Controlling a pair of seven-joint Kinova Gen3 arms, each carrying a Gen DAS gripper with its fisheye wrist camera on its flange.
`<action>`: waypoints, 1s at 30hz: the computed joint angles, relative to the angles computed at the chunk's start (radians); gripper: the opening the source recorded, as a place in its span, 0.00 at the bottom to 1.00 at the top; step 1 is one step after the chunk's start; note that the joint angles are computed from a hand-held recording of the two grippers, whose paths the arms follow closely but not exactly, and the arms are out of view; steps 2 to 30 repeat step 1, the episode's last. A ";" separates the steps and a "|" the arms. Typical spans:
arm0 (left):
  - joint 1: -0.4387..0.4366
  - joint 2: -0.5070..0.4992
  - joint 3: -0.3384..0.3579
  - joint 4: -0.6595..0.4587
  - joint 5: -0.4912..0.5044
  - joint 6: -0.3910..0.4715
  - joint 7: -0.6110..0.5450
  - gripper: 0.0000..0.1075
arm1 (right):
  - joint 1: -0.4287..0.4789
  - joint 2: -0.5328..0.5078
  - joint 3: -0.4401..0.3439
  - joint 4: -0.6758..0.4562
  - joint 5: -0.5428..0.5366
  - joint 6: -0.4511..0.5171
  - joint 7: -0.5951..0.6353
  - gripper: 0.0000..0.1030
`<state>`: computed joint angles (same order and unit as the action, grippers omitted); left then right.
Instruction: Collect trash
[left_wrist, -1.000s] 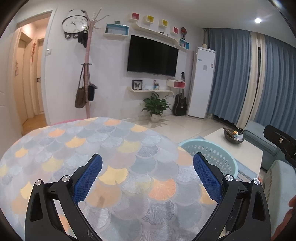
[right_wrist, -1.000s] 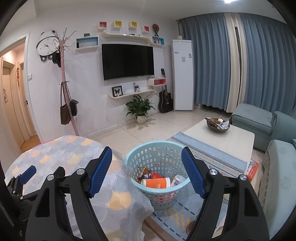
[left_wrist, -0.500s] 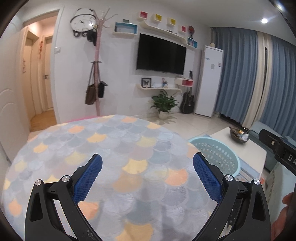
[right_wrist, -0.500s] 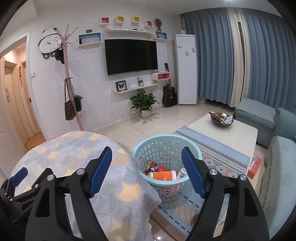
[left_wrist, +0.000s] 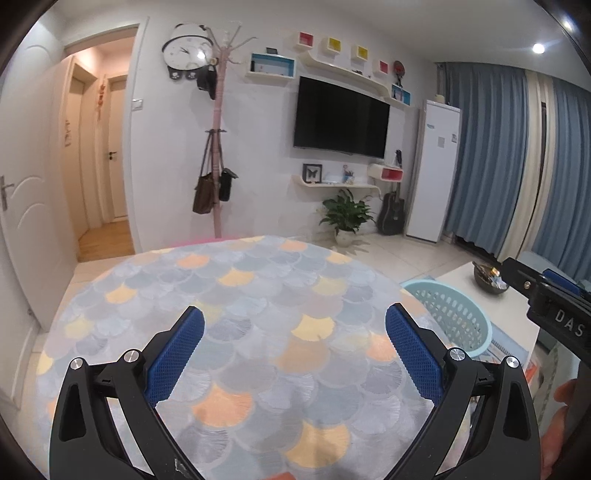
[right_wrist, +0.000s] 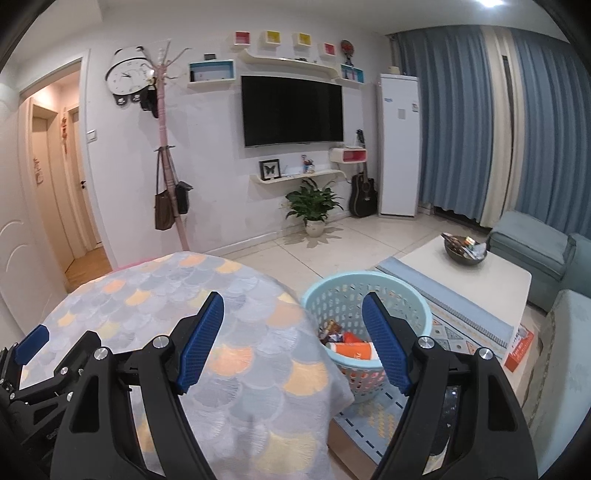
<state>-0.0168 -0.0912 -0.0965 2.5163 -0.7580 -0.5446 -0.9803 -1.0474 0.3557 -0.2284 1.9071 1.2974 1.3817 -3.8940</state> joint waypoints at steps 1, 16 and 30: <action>-0.003 -0.006 -0.008 0.002 -0.009 -0.002 0.012 0.89 | -0.002 0.003 0.000 -0.009 0.005 0.002 0.012 0.71; -0.003 -0.006 -0.008 0.002 -0.009 -0.002 0.012 0.89 | -0.002 0.003 0.000 -0.009 0.005 0.002 0.012 0.71; -0.003 -0.006 -0.008 0.002 -0.009 -0.002 0.012 0.89 | -0.002 0.003 0.000 -0.009 0.005 0.002 0.012 0.71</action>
